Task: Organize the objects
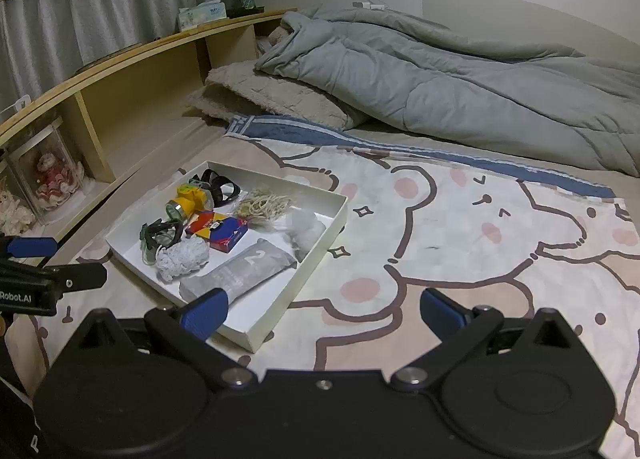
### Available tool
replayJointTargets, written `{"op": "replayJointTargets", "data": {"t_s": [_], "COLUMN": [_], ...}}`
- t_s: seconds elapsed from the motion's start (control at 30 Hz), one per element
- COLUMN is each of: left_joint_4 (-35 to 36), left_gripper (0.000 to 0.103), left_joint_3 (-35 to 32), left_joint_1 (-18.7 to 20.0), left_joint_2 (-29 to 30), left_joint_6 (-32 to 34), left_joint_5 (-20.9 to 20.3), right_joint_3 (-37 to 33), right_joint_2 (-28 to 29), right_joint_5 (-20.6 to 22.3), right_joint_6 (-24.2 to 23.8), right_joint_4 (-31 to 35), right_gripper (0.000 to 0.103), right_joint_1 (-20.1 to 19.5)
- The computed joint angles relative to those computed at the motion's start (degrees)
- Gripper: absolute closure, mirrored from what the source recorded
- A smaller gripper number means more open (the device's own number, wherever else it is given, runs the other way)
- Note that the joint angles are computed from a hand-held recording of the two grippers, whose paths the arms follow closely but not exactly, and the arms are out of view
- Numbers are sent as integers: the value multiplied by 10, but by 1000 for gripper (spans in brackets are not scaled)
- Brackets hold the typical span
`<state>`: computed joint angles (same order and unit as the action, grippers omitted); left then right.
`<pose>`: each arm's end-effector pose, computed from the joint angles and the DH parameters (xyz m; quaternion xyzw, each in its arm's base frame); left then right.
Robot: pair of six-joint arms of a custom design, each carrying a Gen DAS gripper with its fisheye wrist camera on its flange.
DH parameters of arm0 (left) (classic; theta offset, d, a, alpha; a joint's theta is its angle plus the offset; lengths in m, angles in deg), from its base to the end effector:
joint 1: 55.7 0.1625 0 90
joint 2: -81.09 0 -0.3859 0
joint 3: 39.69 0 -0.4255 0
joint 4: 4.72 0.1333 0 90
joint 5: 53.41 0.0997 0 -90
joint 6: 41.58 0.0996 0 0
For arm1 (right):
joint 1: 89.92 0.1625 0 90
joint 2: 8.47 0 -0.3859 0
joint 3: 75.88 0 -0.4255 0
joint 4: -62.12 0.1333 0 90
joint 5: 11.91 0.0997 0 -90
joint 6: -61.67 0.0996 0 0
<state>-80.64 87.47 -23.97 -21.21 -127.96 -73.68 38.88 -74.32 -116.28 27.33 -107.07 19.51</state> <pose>-0.1867 -0.3820 0.2712 -0.0030 0.7967 -0.4305 0.4242 0.2928 -0.5036 0.1609 0.4039 -0.8690 0.2413 0.1533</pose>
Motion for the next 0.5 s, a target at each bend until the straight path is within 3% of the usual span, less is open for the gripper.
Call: {"op": "replayJointTargets", "data": {"t_s": [0.5], "left_joint_4": [2], "left_gripper": [0], "left_joint_3": [0], "left_joint_1": [0], "left_joint_2": [2], "left_joint_6": [-4], "left_joint_5": [-1], "right_joint_3": [-2], "right_joint_2": [-1], "right_joint_5": [4], "right_joint_6": [7], "right_joint_4": [11], "right_gripper": [0], "right_joint_1": [-2]}}
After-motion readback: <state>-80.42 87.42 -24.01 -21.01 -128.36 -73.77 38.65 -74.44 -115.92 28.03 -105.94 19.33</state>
